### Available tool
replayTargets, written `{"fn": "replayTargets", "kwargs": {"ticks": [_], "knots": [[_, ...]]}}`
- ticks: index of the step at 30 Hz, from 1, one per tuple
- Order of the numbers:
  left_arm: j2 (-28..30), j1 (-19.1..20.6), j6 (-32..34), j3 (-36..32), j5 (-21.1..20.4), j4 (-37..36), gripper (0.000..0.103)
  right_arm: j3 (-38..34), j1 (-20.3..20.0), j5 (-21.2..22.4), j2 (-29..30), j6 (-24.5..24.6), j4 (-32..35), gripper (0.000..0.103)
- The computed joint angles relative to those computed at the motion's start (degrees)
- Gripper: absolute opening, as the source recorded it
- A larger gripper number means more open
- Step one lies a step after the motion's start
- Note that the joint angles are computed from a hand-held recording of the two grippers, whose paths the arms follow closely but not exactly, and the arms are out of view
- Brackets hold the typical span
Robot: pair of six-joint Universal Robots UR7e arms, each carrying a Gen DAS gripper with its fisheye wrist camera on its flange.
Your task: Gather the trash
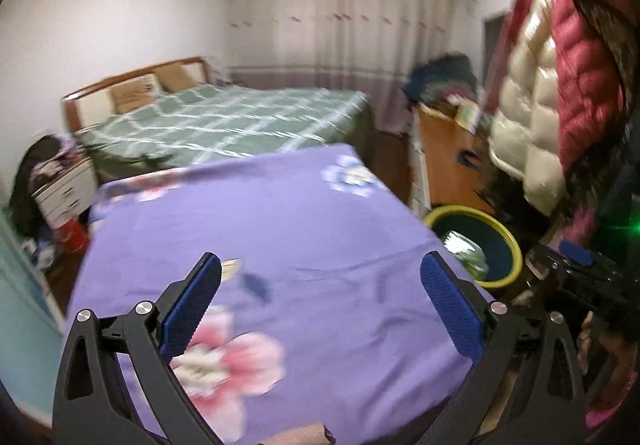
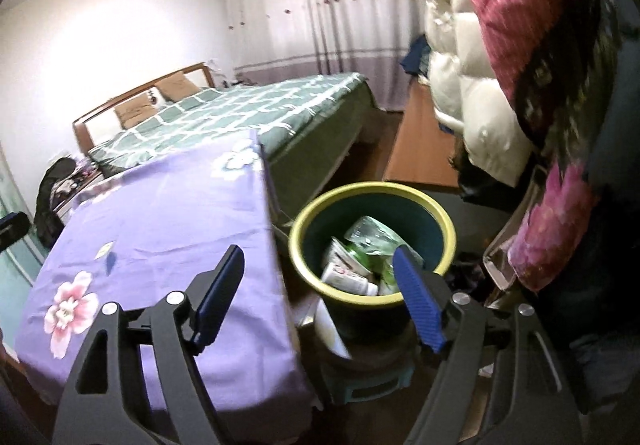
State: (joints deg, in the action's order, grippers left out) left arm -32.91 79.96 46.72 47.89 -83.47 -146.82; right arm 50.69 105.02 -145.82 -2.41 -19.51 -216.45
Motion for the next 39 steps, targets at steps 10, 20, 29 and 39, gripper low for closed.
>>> {"fn": "replayTargets", "kwargs": {"ticks": [10, 20, 29, 39], "knots": [[-5.5, 4.4, -4.4, 3.6, -0.1, -8.3, 0.098, -6.7, 1.4, 1.8, 3.5, -2.0, 4.9, 0.077], [-4.1, 3.6, -5.4, 3.0, 3.0, -9.7, 0.098, -7.8, 1.8, 1.9, 4.5, -3.2, 4.9, 0.077], [-3.3, 3.4, -5.5, 2.6, 4.4, -8.6, 0.098, -8.0, 2.0, 1.7, 4.6, -3.4, 4.8, 0.078], [-3.0, 3.4, -5.3, 2.4, 4.7, -8.6, 0.098, -8.1, 2.0, 1.6, 4.6, -3.3, 5.2, 0.078]]}}
